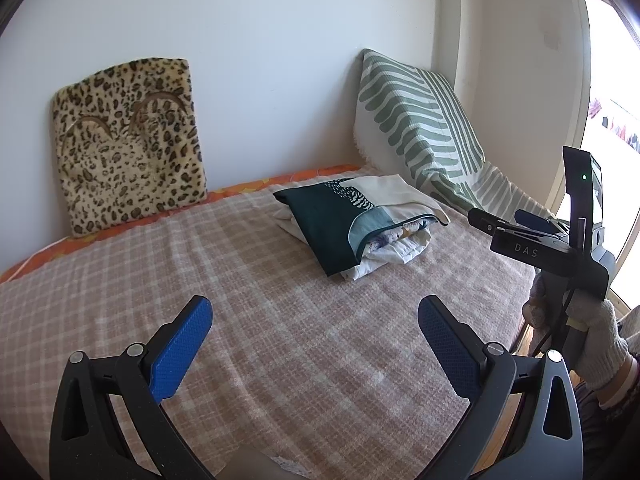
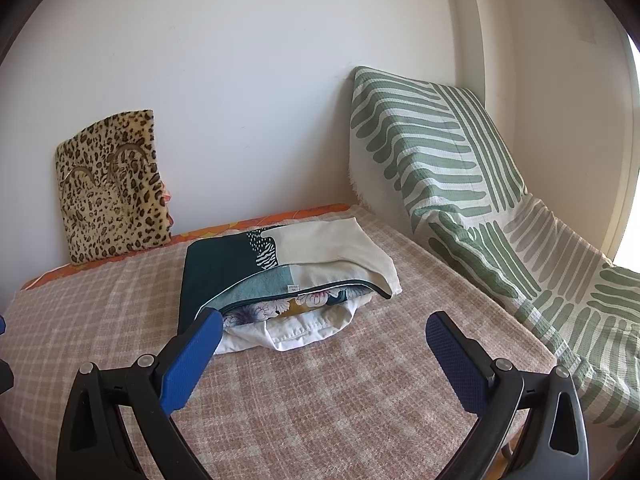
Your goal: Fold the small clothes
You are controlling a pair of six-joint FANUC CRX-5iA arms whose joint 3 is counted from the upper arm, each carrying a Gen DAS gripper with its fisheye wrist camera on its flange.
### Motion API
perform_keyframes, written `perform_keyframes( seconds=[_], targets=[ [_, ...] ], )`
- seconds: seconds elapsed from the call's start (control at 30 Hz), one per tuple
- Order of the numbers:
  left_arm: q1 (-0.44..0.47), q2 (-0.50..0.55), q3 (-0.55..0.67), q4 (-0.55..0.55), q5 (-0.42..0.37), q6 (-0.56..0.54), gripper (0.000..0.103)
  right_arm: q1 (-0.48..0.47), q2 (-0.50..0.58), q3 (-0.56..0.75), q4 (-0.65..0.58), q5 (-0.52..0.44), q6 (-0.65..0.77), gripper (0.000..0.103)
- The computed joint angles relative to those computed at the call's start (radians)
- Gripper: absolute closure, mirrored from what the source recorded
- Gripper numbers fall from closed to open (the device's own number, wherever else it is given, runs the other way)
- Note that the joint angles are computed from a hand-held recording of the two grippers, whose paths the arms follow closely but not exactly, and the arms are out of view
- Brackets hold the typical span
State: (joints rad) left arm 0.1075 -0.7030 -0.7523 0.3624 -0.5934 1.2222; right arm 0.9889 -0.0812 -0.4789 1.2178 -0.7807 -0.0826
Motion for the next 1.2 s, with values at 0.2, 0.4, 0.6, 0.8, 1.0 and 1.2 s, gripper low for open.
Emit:
perform_keyframes(
  seconds=[0.2,0.4,0.6,0.8,1.0,1.2],
  targets=[
    [-0.001,0.000,0.001,-0.002,0.000,0.000,0.001,-0.004,0.004,0.002,0.002,0.009,0.002,0.000],
    [-0.008,0.000,0.004,-0.011,-0.003,0.014,0.001,-0.005,0.007,0.004,0.003,0.012,0.004,0.000],
    [-0.010,0.001,0.005,-0.009,-0.006,0.016,0.001,-0.008,0.009,0.004,0.004,0.017,0.004,0.000],
    [-0.006,0.000,0.001,-0.002,-0.004,0.005,0.001,-0.009,0.008,0.002,0.007,0.019,-0.001,0.000],
    [-0.005,0.000,0.001,0.000,-0.005,0.003,0.001,-0.011,0.009,0.003,0.007,0.022,0.001,0.000],
    [-0.005,-0.001,0.000,-0.001,-0.006,0.005,0.001,-0.009,0.008,0.004,0.005,0.020,0.002,0.000]
  ],
)
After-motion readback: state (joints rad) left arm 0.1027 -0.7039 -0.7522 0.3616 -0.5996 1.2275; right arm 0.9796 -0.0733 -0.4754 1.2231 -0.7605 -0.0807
